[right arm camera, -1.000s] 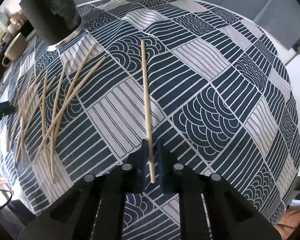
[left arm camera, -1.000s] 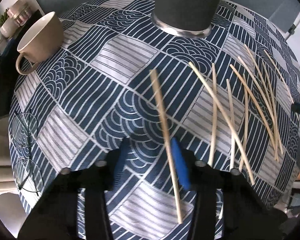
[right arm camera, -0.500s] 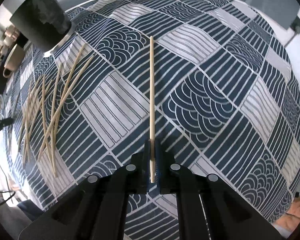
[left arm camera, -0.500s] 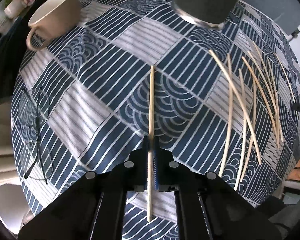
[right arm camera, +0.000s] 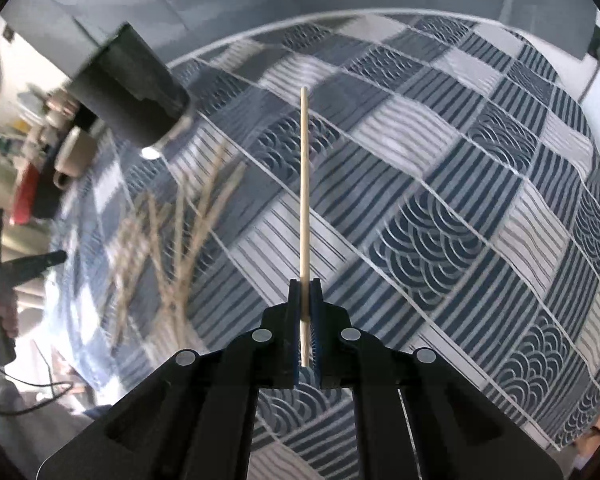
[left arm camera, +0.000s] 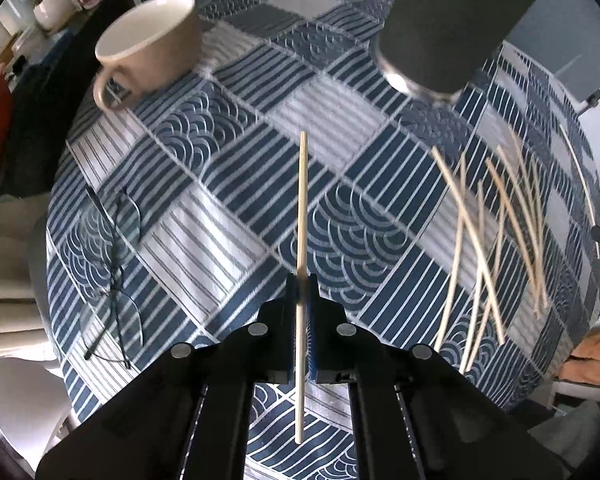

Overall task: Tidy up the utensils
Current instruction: 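Lift both held chopsticks and carry them over the black holder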

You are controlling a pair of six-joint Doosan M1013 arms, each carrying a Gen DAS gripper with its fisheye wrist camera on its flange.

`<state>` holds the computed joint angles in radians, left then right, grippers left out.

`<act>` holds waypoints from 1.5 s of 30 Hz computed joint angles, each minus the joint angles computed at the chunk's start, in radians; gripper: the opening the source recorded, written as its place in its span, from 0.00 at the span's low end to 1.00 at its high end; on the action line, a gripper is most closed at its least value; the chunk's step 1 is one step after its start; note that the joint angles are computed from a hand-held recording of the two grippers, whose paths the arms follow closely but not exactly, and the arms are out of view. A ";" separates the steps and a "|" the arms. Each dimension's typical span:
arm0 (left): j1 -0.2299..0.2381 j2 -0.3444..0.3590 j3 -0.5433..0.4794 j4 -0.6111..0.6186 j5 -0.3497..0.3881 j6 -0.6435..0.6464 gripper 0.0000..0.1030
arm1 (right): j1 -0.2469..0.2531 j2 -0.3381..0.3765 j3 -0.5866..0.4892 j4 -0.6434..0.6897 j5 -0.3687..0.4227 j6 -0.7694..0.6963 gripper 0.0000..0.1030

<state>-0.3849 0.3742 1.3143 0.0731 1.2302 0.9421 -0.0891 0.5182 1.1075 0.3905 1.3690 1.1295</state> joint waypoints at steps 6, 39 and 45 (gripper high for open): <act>0.003 -0.007 -0.028 0.023 -0.031 -0.019 0.04 | 0.006 0.013 -0.045 0.100 0.006 -0.007 0.04; 0.021 0.229 -0.568 0.063 -0.038 0.086 0.05 | 0.138 0.287 -0.650 0.345 0.166 -0.007 0.04; 0.035 0.290 -0.682 0.040 -0.028 0.092 0.05 | 0.169 0.382 -0.831 0.334 0.235 0.029 0.04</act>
<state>-0.3503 0.6647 0.6325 0.1131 1.2025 1.0337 0.0795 0.9004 0.2766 0.7243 1.6036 1.1583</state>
